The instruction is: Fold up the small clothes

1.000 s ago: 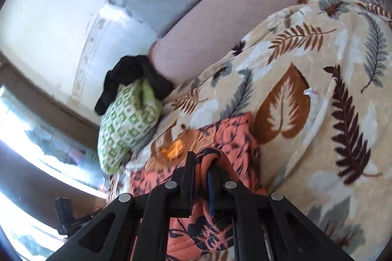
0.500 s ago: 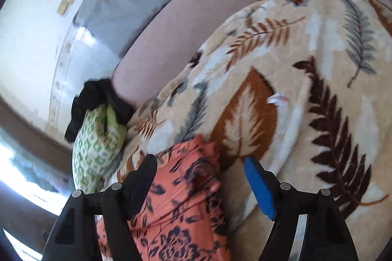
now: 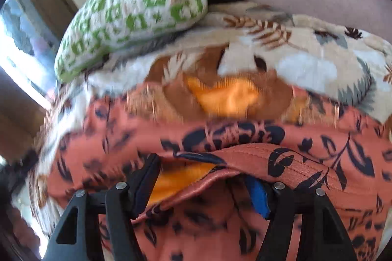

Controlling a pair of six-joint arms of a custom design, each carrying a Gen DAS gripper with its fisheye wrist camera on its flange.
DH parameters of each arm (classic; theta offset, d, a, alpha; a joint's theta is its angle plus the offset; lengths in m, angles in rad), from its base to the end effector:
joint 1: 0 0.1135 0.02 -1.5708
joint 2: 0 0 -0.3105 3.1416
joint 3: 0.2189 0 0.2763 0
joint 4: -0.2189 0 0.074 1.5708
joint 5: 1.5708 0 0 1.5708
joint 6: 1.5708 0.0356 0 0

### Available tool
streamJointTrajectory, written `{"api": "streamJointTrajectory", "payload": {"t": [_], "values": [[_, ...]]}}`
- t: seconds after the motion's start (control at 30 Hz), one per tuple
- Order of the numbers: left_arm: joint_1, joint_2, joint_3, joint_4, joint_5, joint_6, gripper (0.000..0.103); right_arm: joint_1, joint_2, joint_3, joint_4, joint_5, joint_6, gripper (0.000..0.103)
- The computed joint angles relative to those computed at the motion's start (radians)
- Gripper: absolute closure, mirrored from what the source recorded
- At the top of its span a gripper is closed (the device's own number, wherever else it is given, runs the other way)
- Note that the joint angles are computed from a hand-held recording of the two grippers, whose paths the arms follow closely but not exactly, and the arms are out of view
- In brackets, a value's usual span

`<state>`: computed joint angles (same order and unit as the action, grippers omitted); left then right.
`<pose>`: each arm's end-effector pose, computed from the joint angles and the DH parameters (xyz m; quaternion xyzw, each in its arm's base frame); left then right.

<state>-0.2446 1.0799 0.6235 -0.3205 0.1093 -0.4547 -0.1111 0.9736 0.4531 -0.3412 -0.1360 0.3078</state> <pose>0.2127 -0.0571 0.2456 -0.0756 0.9180 -0.1796 0.3454 0.1798 -0.0152 0.2053 0.1715 0.9201 0.0974 0.3384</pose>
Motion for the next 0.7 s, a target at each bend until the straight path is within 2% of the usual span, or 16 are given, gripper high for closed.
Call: {"api": "streamJointTrajectory", "payload": {"t": [0.07, 0.13, 0.17, 0.27, 0.37, 0.4, 0.43, 0.5, 0.57, 0.63, 0.7], "values": [[0.048, 0.011, 0.002, -0.003, 0.051, 0.008, 0.076, -0.085, 0.003, 0.039, 0.092, -0.064, 0.091, 0.033], [0.071, 0.030, 0.009, -0.009, 0.102, 0.029, 0.064, -0.123, -0.020, 0.059, 0.118, -0.117, 0.180, 0.033], [0.066, 0.043, 0.016, -0.018, 0.107, 0.041, 0.062, -0.106, -0.044, 0.060, 0.110, -0.113, 0.185, 0.033], [0.038, 0.059, 0.020, -0.032, 0.089, 0.053, 0.060, 0.064, -0.115, 0.055, -0.011, -0.001, 0.138, 0.033], [0.016, 0.075, 0.030, -0.064, 0.088, 0.071, 0.060, 0.275, -0.189, 0.000, -0.079, 0.037, 0.155, 0.033], [0.000, 0.092, 0.039, -0.084, 0.072, 0.087, 0.060, 0.366, -0.221, -0.034, -0.090, 0.079, 0.175, 0.035], [-0.019, 0.114, 0.048, -0.105, 0.045, 0.104, 0.060, 0.470, -0.230, -0.054, -0.106, 0.138, 0.205, 0.049], [-0.053, 0.170, 0.060, -0.137, -0.011, 0.119, 0.060, 0.640, -0.144, -0.071, -0.098, 0.234, 0.255, 0.064], [-0.074, 0.237, 0.068, -0.153, -0.037, 0.121, 0.060, 0.730, -0.011, -0.067, -0.032, 0.302, 0.270, 0.064], [-0.092, 0.269, 0.062, -0.139, -0.067, 0.120, 0.060, 0.709, 0.095, -0.037, 0.048, 0.297, 0.259, 0.064], [-0.114, 0.271, 0.067, -0.138, -0.100, 0.133, 0.060, 0.623, 0.195, 0.025, 0.132, 0.242, 0.231, 0.064]]}}
